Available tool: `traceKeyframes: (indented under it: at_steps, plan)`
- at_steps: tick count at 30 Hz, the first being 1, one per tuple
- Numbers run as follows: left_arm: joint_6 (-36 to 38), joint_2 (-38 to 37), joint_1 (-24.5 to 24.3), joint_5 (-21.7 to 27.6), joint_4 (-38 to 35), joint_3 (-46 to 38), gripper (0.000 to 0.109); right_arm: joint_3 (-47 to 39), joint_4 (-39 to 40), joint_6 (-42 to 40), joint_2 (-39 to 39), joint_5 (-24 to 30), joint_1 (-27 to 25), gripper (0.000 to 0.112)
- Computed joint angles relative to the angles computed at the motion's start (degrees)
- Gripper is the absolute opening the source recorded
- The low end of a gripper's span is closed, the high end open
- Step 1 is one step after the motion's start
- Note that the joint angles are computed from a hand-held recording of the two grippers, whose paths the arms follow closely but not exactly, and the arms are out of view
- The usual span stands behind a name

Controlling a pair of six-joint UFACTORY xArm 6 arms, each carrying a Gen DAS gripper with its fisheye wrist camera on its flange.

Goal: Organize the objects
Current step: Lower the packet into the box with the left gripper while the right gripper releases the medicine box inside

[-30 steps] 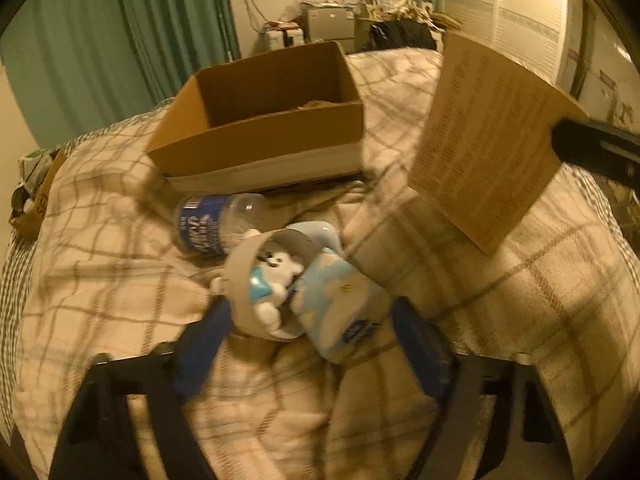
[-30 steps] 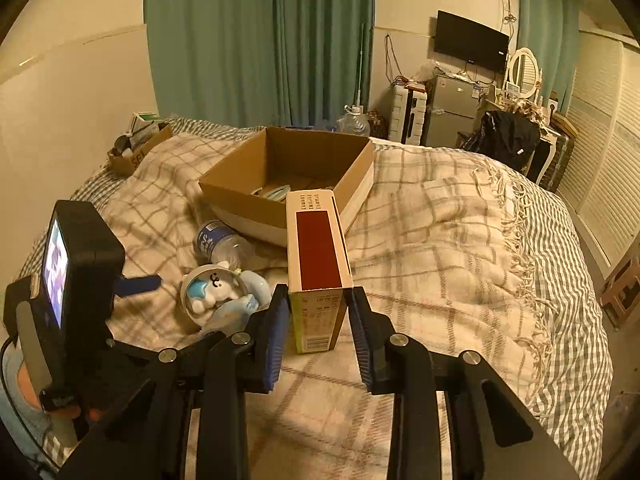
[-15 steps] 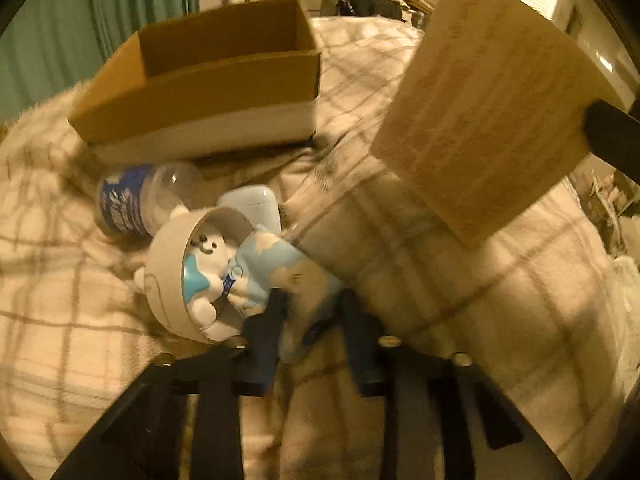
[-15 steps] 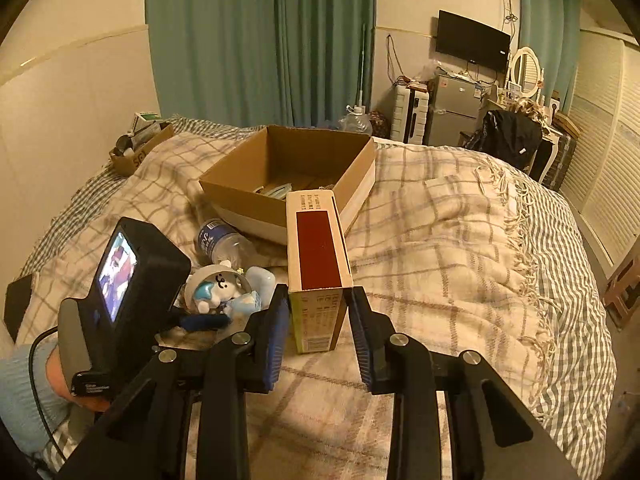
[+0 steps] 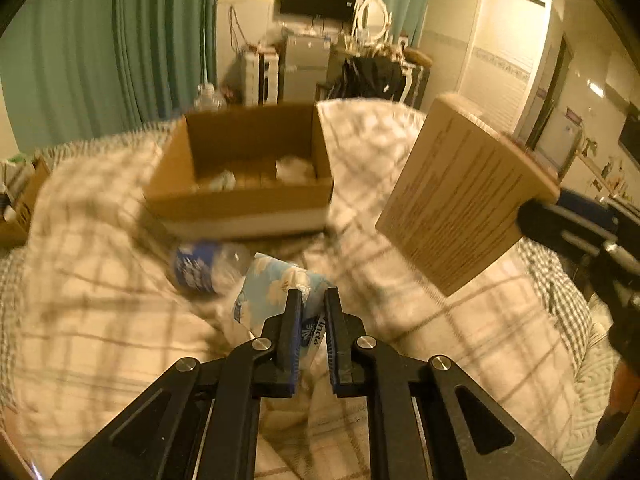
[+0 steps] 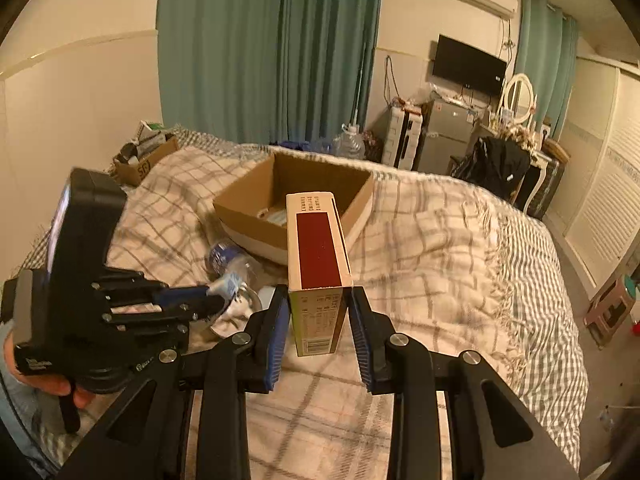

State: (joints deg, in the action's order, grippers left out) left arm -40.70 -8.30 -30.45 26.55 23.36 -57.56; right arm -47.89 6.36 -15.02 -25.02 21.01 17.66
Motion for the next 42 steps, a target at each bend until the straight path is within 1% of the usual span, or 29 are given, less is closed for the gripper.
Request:
traceKeyframes:
  at_steps: [1,2,4,6,12,16,21,24,27,31,35,38,40,42]
  plan:
    - [1.63,-1.25,0.26,0.28,-0.85,0.04,0.009,-0.37,-1.12,1.03,-0.11,0.05,0.32,0.029]
    - [2.69,-0.91,0.61,-0.05,-1.35,-0.72,0.009,-0.69,-1.93,1.81,-0.29,0.29,0.64,0.029]
    - [5.46,-0.16,1.30,0.26,-2.45,-3.62,0.009,-2.10,-2.24,2.17,0.09,0.99,1.08,0.029]
    - [6.88,0.43,1.93,1.47,-2.06,-6.94,0.009,-3.90,-2.44,2.79,0.93,1.35,1.35,0.029]
    - [9.21,4.04,3.83,4.26,0.48,-16.29,0.009,-14.80,-4.99,6.25,8.13,1.65,2.31,0.029]
    - [10.87,8.99,6.89,4.63,-0.72,-22.96,0.009,-25.49,-6.34,7.90,16.96,2.08,2.64,0.029]
    - [13.81,16.82,10.69,4.49,-5.05,-30.84,0.010,-39.07,-5.04,8.04,29.28,4.54,2.87,0.029]
    - [14.80,23.21,12.26,7.03,-7.05,-36.99,0.010,-47.77,-7.31,9.70,37.91,6.58,3.18,0.029]
    - [17.40,30.31,13.53,8.34,-9.82,-42.91,0.010,-56.38,-5.27,8.97,45.93,9.58,2.86,0.029]
    - [18.57,36.51,14.23,8.94,-11.03,-47.56,0.010,-67.20,-3.82,7.93,55.60,13.83,2.19,0.029]
    - [19.22,41.37,14.95,10.11,-12.13,-51.76,0.010,-72.16,-1.29,6.42,60.66,15.11,1.65,0.029]
    - [21.38,42.52,15.12,9.74,-13.82,-52.18,0.011,-72.37,1.36,4.81,61.65,15.03,1.22,0.029]
    - [21.39,42.52,14.83,9.97,-12.93,-51.95,0.013,-71.94,3.38,3.75,61.59,14.29,0.86,0.030]
    - [20.90,42.09,14.51,10.28,-11.41,-51.55,0.014,-71.28,3.84,4.33,60.92,14.14,0.68,0.030]
